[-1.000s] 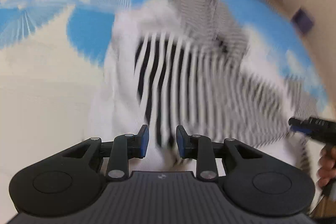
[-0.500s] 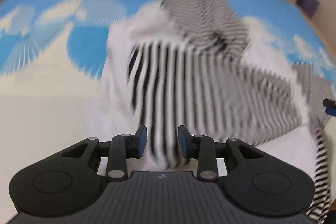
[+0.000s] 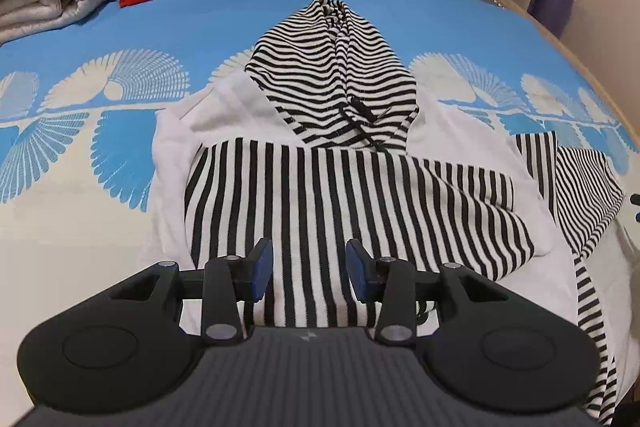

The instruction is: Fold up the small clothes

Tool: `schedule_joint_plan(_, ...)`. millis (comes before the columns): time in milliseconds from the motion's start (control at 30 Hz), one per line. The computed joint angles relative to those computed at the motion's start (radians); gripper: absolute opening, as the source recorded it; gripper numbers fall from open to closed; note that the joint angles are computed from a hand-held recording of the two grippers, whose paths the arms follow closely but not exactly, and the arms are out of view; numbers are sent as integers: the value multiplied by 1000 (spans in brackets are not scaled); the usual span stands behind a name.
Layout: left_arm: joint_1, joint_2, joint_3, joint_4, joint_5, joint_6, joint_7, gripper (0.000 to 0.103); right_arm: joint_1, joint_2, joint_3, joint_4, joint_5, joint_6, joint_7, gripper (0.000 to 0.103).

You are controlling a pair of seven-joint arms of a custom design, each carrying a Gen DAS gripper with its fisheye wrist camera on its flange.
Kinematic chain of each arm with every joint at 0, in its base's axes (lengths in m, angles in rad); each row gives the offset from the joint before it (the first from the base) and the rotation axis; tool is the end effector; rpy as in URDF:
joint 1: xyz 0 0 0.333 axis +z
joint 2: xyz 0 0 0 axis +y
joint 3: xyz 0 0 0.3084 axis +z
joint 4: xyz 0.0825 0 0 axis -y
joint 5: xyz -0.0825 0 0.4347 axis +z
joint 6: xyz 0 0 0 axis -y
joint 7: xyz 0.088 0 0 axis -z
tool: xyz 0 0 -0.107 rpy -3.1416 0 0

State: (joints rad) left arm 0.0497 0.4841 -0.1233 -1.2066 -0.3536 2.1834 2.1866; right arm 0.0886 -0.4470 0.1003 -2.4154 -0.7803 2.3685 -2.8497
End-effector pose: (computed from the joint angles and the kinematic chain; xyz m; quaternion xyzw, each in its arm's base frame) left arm 0.7843 -0.0471 0.5499 -0.4737 0.8255 -0.2839 0.1164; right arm 0.4904 0.0874 0.4926 -0.1672 0.9104 -0.2829 0.2512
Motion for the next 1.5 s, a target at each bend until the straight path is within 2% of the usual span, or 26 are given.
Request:
schedule_joint_plan(233, -14, 26, 3, 42, 21, -20, -54, 45, -84, -3, -11, -76, -68, 97, 231, 49)
schedule_joint_plan(533, -21, 25, 1, 46, 27, -28, -81, 46, -87, 95, -13, -12, -126, 65, 272, 48)
schedule_joint_plan(600, -27, 25, 4, 47, 38, -33, -94, 46, -79, 103, -12, -3, -137, 45, 276, 40)
schedule_joint_plan(667, -28, 23, 2, 44, 39, -35, -97, 46, -72, 108, -15, 1, -142, 33, 286, 26)
schedule_joint_plan(767, -26, 19, -2, 40, 33, -38, -94, 46, -63, 101, -20, -4, -138, 24, 310, 17)
schedule_joint_plan(967, -25, 7, 2, 20, 35, -30, -87, 46, -56, 96, -18, -3, -122, -11, 353, 4)
schedule_joint_plan(1100, -14, 3, -2, 22, 20, -37, -76, 46, -46, 111, -9, 26, -122, -62, 382, 1)
schedule_joint_plan(1200, -6, -1, -2, 22, 9, -37, -67, 46, -29, 140, 13, 94, -142, -159, 378, 0)
schedule_joint_plan(1333, 10, 8, 2, 47, -5, -45, -76, 46, 26, 263, 61, 305, -318, -313, 226, 0)
schedule_joint_plan(1400, 21, 15, 5, 64, -12, -49, -82, 46, 71, 345, 77, 428, -440, -307, 137, 0)
schedule_joint_plan(1433, 26, 21, 7, 77, -12, -53, -87, 46, 96, 391, 83, 496, -504, -276, 97, 0)
schedule_joint_plan(1500, 37, 39, 11, 110, -14, -64, -106, 46, 145, 483, 86, 625, -613, -154, 25, 1)
